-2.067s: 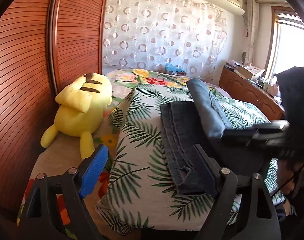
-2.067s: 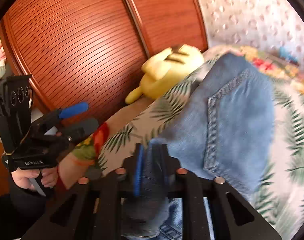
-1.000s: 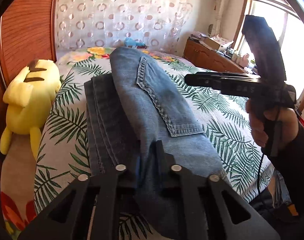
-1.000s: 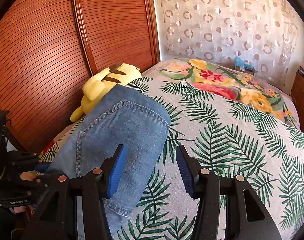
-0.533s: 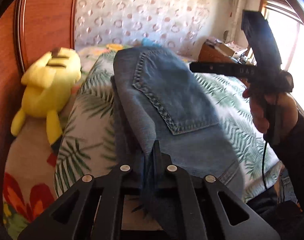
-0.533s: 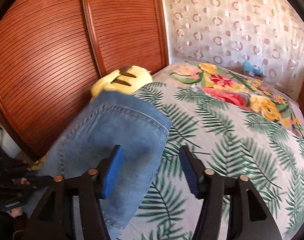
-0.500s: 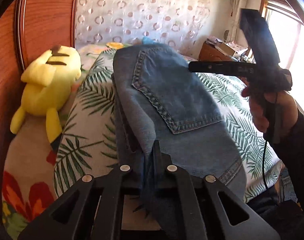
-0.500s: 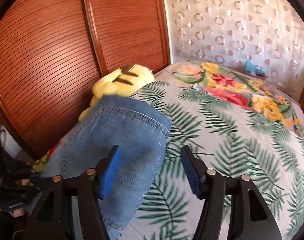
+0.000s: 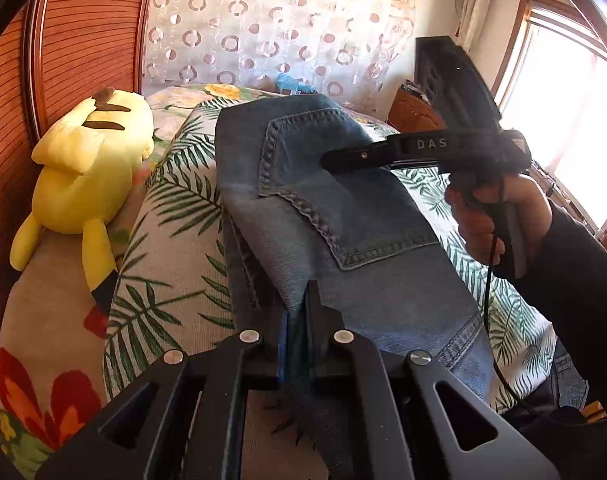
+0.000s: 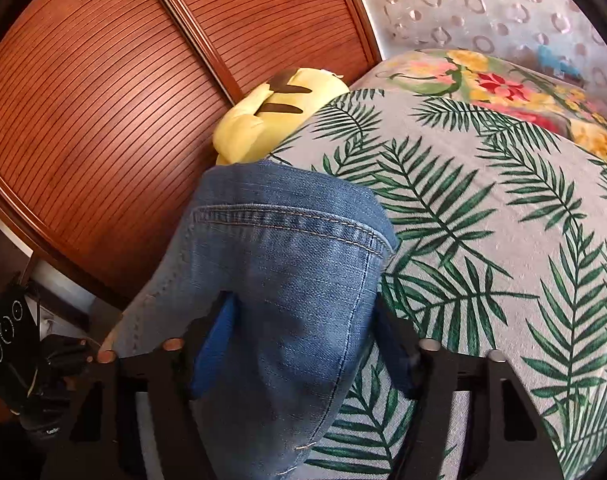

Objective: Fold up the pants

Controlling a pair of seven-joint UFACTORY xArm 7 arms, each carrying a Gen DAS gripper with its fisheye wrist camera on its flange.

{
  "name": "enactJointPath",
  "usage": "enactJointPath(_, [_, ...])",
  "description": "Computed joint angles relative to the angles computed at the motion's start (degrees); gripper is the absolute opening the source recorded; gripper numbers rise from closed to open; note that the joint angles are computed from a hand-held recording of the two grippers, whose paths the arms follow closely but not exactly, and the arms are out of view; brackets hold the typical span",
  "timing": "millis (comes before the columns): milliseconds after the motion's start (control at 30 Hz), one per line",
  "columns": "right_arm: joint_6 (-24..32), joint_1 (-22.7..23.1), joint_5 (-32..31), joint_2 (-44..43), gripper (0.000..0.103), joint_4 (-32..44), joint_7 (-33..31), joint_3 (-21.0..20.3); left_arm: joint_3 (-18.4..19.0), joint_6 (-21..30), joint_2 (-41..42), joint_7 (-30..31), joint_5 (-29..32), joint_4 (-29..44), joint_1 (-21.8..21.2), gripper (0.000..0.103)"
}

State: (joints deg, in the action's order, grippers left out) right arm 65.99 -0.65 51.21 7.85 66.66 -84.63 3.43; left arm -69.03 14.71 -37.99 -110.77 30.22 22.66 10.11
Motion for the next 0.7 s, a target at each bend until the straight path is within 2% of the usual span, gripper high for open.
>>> enactJointPath(33, [1.0,-0.2,0.4,0.0,0.037,0.3,-0.3,0.0,0.7,0.1,-0.1,0.5,0.1,-0.1,-0.2,0.008])
enactJointPath(133, [1.4,-0.3,2.8,-0.4,0.029,0.7,-0.9,0.1,3.0,0.5,-0.4,1.7,0.8,-0.5,-0.6,0.008])
enactJointPath(267, [0.4,0.6,6.7,-0.9,0.024,1.1,-0.4,0.7,8.1,0.7,-1.7,4.2,2.5,-1.5,-1.5,0.008])
enactJointPath(400, [0.0,1.8,10.0,1.4,0.024,5.2,1.3,1.5,13.6,0.5,-2.2,8.4,5.2,-2.1,-0.7,0.008])
enactJointPath(533, [-2.8,3.2,11.5,7.4,0.024,12.9,5.4,3.6,18.1,-3.4,-0.2,14.4,9.5,-1.5,5.9,0.008])
enactJointPath(633, [-5.9,3.9,12.0,12.4,0.024,18.8,7.9,5.6,18.7,-7.4,2.2,18.5,12.1,-0.2,13.3,0.008])
enactJointPath(700, [-8.2,4.4,11.5,16.4,0.024,23.3,10.3,7.0,17.4,-9.8,4.1,21.0,12.9,1.0,18.7,0.008])
